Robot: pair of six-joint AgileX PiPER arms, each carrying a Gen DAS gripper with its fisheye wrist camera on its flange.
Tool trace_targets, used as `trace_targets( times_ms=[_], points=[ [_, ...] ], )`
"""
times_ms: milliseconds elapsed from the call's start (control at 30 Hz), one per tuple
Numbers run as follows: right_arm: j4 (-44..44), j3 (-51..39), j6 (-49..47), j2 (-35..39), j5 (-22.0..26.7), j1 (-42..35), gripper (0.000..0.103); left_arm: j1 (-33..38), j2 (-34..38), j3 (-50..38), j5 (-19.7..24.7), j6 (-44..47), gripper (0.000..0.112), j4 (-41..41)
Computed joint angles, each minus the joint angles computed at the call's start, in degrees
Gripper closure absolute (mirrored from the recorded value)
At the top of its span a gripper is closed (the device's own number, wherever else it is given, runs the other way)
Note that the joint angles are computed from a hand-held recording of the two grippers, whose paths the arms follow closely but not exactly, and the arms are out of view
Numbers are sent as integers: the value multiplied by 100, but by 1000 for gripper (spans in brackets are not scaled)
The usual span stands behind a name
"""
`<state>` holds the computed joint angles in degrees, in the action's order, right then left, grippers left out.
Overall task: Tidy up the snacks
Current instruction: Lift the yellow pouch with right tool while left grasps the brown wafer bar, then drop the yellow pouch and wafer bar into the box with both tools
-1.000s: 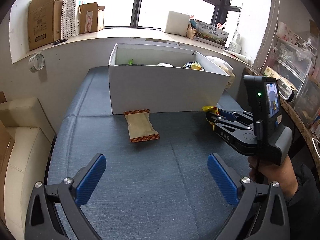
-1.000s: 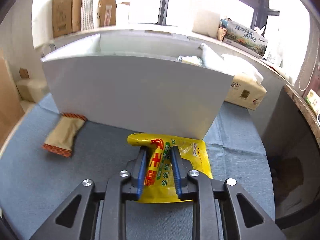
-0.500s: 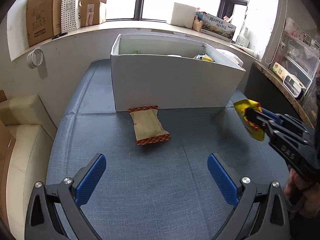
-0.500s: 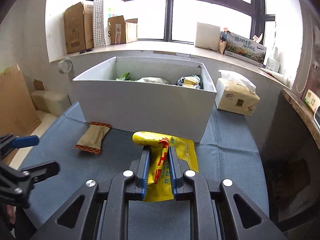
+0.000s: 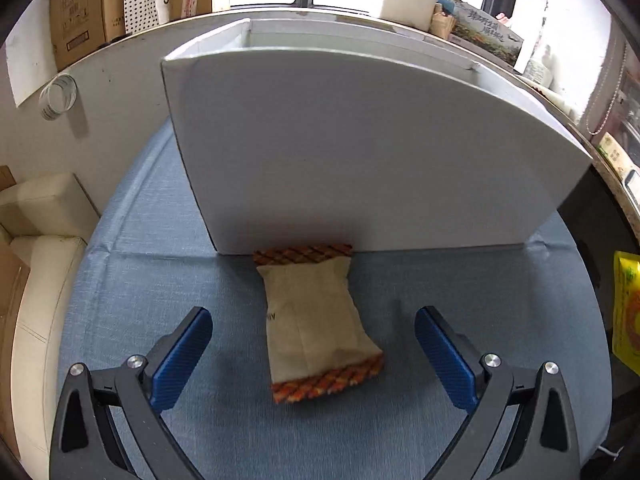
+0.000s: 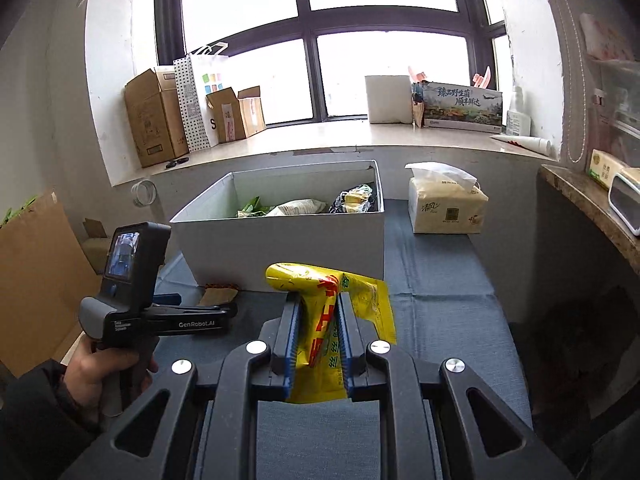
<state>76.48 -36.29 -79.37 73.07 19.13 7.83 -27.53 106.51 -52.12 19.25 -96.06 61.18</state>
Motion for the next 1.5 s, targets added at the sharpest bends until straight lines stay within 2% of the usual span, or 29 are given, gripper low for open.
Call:
trace_targets(
  times_ms=[67,133,200,333,400,567,667,833,933,1067,1200,1233,1300,1400,1500],
  points=[
    [87,1,-51,60,37,-37,85,9,131,-164,192,312,14,-316],
    [179,12,-98,113,108,-70,85,-106,299,-380,599,648,41,-625],
    [229,15,-120,149,177,-93,85,-185,272,-328,630,502,59,-384],
    [327,33,-213,152,168,-78,85,-172,192,-204,511,412,60,-268],
    [368,45,-253,174,243,-114,85,-209,72,-9,408,38,60,149],
    [372,64,-268,242,223,-56,85,-614,-608,594,594,-792,60,943],
    [455,64,-330,259,314,-98,85,-1012,-1219,852,998,-1018,60,1073],
    [548,-46,-369,331,632,-209,84,-1499,-2197,819,1582,-492,60,687],
    [483,-250,-242,371,866,-274,84,-1708,-2433,416,2028,91,60,419],
    [281,-871,106,620,1007,-167,84,-1522,-2612,-70,2107,805,60,66],
    [-373,-1823,747,1097,829,144,84,-834,-2511,-558,1725,1541,60,-251],
    [-466,-2119,904,1302,920,152,84,-644,-2399,-704,1546,1780,60,-392],
    [-871,-2890,1617,1865,1245,147,84,-162,-2013,-1176,1166,2738,60,-1172],
    [-1449,-3947,2221,2596,1245,329,84,253,-1332,-1848,1049,3449,60,-1649],
    [-1990,-5210,3038,3454,1681,336,84,515,-680,-2473,1140,3965,60,-1955]
  ],
)
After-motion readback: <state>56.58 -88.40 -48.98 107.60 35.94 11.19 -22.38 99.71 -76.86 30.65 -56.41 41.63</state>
